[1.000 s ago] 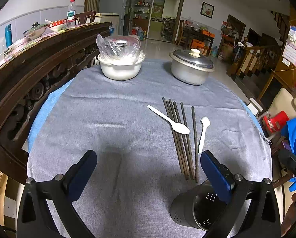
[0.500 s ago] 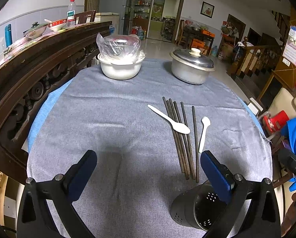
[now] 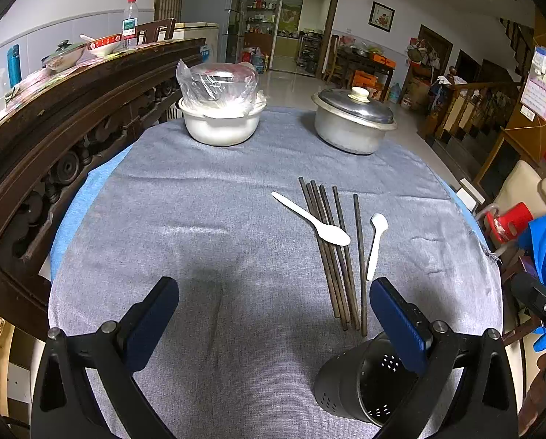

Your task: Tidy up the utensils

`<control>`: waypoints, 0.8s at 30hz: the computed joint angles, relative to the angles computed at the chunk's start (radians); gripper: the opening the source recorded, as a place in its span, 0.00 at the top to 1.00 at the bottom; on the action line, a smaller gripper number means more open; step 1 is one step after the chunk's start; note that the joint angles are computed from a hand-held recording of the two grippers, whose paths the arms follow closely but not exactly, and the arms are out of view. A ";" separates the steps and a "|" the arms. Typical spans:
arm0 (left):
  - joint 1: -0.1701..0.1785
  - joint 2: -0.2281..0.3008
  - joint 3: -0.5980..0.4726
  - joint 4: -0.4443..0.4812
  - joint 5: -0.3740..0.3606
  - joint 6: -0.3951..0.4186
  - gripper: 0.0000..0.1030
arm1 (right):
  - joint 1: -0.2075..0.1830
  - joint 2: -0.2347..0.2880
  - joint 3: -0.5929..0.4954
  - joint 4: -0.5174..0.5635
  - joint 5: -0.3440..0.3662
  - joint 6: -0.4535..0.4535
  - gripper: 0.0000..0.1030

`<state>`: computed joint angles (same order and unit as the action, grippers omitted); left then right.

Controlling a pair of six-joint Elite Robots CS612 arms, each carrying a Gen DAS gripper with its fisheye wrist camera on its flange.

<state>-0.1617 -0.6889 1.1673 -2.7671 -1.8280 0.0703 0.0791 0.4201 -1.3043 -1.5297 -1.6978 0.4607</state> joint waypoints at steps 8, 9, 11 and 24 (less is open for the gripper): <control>0.001 -0.001 0.000 0.004 -0.001 0.001 0.00 | -0.001 0.000 0.001 0.005 0.003 0.004 0.00; 0.002 -0.001 0.000 0.005 -0.002 0.001 0.00 | -0.003 0.001 -0.001 0.006 0.008 0.006 0.00; 0.003 0.000 0.000 0.007 -0.004 -0.001 0.00 | -0.007 0.003 -0.003 0.013 0.021 0.018 0.00; 0.028 0.055 -0.098 0.149 0.014 -0.102 0.00 | -0.078 0.009 0.015 0.063 0.232 0.153 0.01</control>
